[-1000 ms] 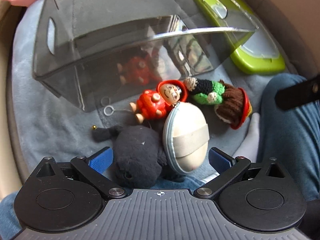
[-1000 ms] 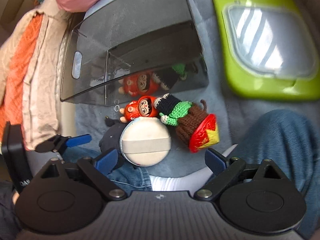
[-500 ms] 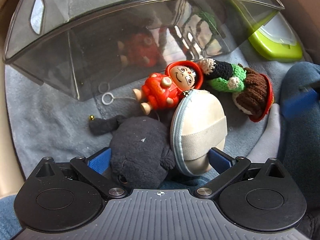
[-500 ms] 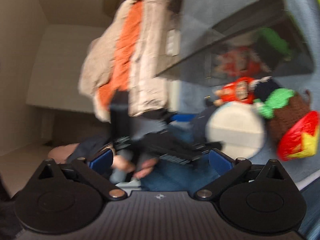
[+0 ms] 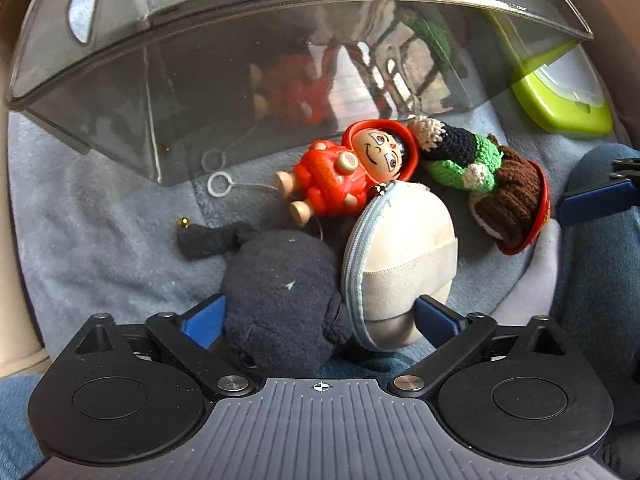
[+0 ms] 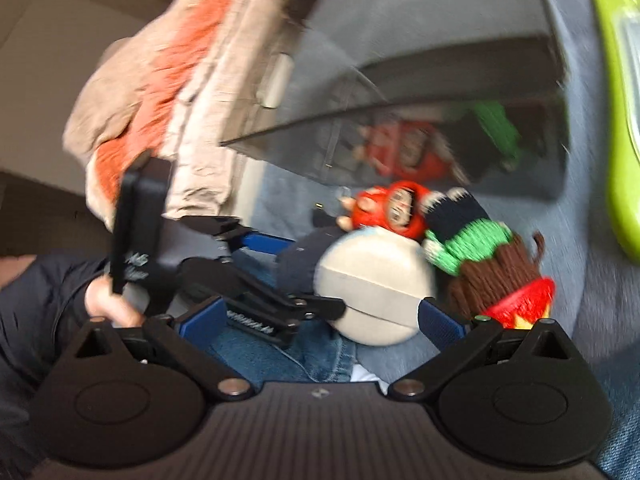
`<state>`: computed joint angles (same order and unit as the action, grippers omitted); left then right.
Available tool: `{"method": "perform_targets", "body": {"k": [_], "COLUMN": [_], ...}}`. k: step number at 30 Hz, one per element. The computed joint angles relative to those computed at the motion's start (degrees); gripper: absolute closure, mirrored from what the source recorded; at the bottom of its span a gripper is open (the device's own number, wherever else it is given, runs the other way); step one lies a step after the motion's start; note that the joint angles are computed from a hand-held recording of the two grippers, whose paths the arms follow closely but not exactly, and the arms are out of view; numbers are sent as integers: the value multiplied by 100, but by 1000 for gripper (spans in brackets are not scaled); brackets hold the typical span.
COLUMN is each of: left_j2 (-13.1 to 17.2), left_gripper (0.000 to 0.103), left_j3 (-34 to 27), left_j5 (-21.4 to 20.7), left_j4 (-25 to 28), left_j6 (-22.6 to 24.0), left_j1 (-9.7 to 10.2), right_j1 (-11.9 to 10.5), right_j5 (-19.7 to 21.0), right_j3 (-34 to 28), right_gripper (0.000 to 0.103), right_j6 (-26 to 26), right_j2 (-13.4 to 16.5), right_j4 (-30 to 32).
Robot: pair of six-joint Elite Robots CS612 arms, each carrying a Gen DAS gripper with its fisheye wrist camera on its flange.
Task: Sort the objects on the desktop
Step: 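Lower the left gripper onto the black plush toy and close it, then carry the black plush into the clear bin and open the left gripper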
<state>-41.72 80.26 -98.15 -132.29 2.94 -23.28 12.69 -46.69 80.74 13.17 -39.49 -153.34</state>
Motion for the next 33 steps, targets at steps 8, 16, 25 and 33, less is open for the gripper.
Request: {"method": "perform_targets", "body": {"k": [8,16,25,33], "left_j2": [-194,-373,-677,-800], "left_gripper": [59,61,63,64], "left_j3": [-23,185,204,-323], "left_j5": [1,-134,-683,-850], "left_j4": [152,-67,-472,-865], "left_j6": [-302,-491,-648,-925], "left_j1": [43,63,205,281], "right_j1": [-25,30,112,105], "right_j5": [34,155,-112,-73], "right_j3": [335,431,428,407], "right_gripper": [0,0,0,0], "right_j6": [-323,-616,-702,-635], "right_j2": [-223,-287,-339,-304], "right_j4": [-283,-246,-163,-169]}}
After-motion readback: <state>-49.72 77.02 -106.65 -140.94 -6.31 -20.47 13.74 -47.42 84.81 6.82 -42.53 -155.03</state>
